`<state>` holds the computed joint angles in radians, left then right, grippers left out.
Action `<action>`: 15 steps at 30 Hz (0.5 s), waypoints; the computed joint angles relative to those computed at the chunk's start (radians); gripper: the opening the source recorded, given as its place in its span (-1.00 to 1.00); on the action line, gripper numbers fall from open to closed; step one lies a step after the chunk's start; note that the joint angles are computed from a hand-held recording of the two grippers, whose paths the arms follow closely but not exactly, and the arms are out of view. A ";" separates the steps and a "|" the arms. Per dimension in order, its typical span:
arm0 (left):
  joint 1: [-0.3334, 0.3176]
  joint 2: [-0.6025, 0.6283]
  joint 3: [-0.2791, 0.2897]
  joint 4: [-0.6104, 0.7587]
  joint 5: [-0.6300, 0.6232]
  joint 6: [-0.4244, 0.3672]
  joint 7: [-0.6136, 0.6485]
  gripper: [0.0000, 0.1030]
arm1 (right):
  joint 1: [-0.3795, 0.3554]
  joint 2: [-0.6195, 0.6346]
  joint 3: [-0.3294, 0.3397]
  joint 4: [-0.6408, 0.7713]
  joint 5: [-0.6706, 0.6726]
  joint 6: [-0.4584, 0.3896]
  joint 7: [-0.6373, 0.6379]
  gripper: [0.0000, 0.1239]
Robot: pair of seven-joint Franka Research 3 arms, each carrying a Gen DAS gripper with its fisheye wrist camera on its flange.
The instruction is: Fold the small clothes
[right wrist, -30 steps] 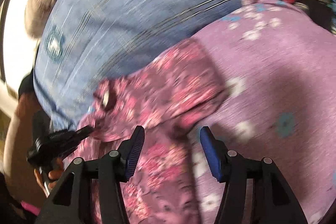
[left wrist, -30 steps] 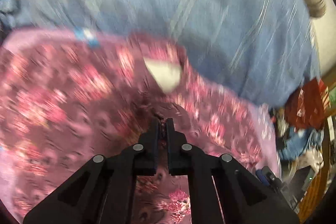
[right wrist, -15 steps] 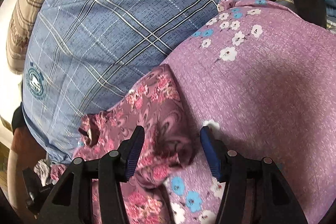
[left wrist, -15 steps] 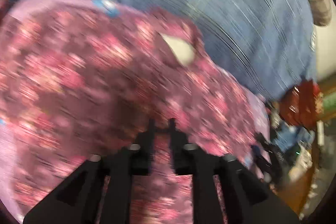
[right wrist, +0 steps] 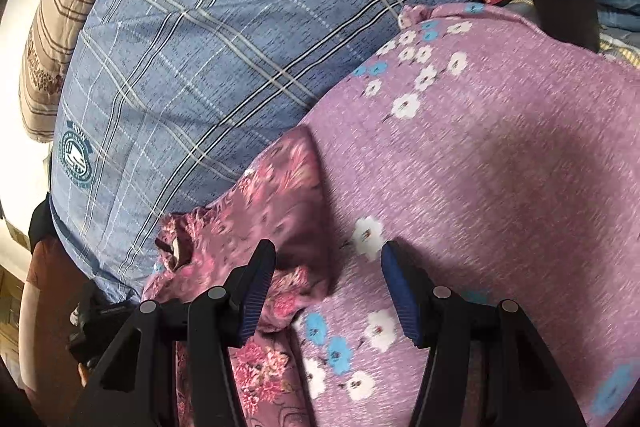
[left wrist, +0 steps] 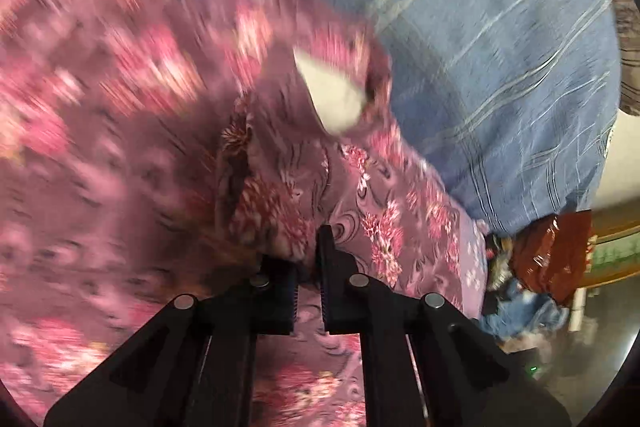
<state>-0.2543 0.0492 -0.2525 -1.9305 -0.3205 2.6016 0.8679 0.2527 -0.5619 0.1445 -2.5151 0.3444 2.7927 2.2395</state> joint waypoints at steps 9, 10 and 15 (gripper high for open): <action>0.012 -0.199 0.064 -0.210 0.160 0.053 -0.123 -0.87 | 0.043 0.139 -0.017 0.115 0.014 -0.021 -0.054 -0.07; 0.011 -0.188 0.067 -0.210 0.152 0.055 -0.117 -0.87 | 0.044 0.163 -0.012 0.135 0.010 -0.026 -0.056 -0.07; -0.001 -0.196 0.096 -0.262 0.036 0.063 -0.013 -0.87 | 0.093 0.275 -0.018 0.243 0.003 -0.070 -0.151 -0.17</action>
